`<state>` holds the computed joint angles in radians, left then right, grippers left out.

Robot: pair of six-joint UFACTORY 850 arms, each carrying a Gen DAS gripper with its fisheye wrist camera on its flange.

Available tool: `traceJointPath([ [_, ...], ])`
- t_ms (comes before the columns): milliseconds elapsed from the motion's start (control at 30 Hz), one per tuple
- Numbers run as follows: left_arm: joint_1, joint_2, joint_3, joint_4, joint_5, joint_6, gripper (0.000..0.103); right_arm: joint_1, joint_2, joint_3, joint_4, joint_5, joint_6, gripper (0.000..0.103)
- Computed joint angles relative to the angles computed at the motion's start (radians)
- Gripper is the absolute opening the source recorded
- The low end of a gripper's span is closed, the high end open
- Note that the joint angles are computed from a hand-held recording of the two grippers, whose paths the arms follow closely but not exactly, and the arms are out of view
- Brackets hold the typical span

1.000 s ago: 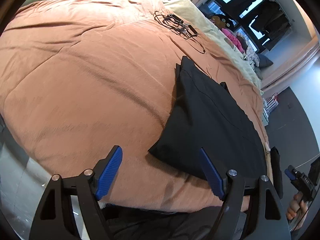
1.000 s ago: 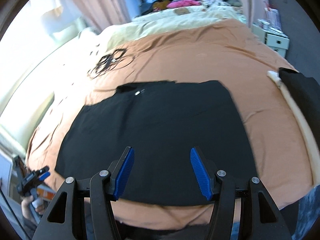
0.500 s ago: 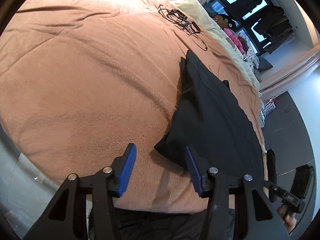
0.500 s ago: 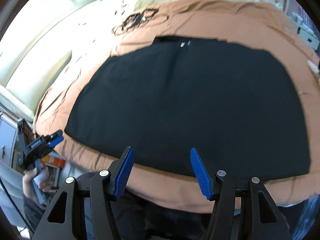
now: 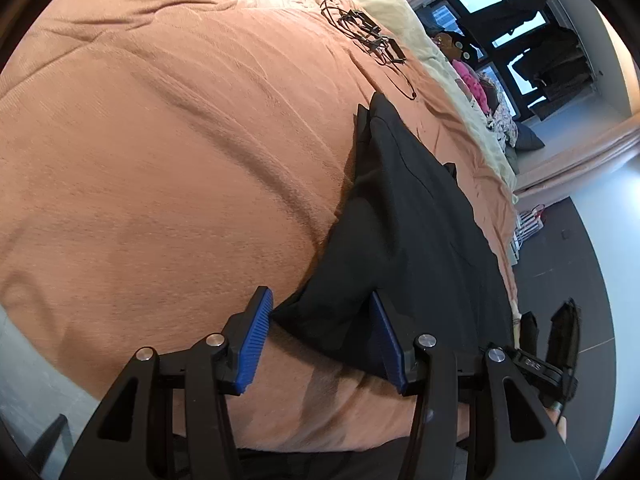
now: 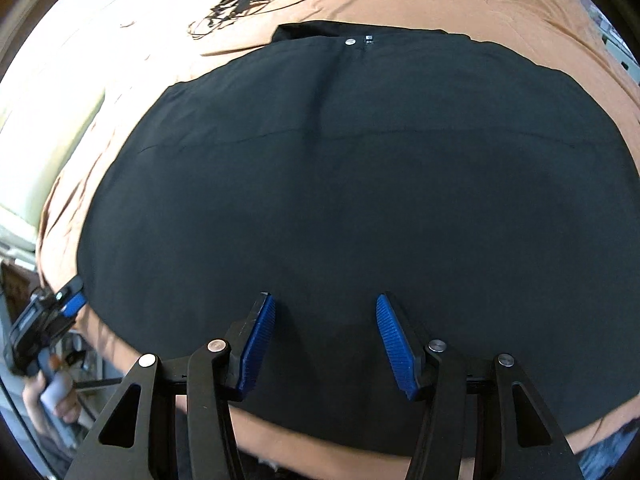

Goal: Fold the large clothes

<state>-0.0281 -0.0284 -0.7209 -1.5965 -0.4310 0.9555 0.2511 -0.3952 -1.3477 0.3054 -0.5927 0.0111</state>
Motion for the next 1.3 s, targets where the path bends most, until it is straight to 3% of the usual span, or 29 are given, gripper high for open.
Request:
traceJointPath([
  [200,-0.012,-0.021,-0.011,-0.053,0.008,-0.003,0.051,-0.007,-0.100,-0.128,-0.090,-0.037,0.061,0.048],
  [467,-0.036,-0.040,-0.022,-0.098,0.041,-0.018,0.051,-0.011,-0.199,-0.271,-0.125,-0.072,0.052,0.048],
  [533,-0.044,-0.037,-0.015,-0.126,0.051,-0.018,0.046,-0.013,-0.214,-0.295,-0.131,-0.075,0.053,0.048],
  [767,-0.052,-0.019,0.013,-0.177,0.034,-0.039,0.046,-0.025,-0.272,-0.381,-0.150,-0.062,0.069,0.045],
  [933,-0.047,-0.042,-0.002,-0.214,0.015,-0.020,0.046,-0.058,-0.194,-0.288,0.014,-0.010,-0.077,0.041],
  [1000,-0.048,-0.046,0.000,-0.251,0.011,0.010,0.036,-0.060,-0.131,-0.219,0.030,0.034,-0.102,0.041],
  [1033,-0.048,-0.049,-0.002,-0.254,0.002,0.014,0.024,-0.060,-0.105,-0.195,0.045,0.048,-0.116,0.041],
  [1167,-0.050,-0.031,0.003,-0.300,-0.011,0.062,0.016,-0.078,-0.014,-0.102,0.181,0.073,-0.238,0.044],
  [1233,-0.055,-0.017,0.001,-0.314,-0.004,0.087,0.015,-0.092,0.023,-0.053,0.274,0.086,-0.313,0.054],
  [1300,-0.060,-0.006,-0.002,-0.343,-0.006,0.122,0.014,-0.096,0.055,-0.003,0.351,0.099,-0.368,0.054],
])
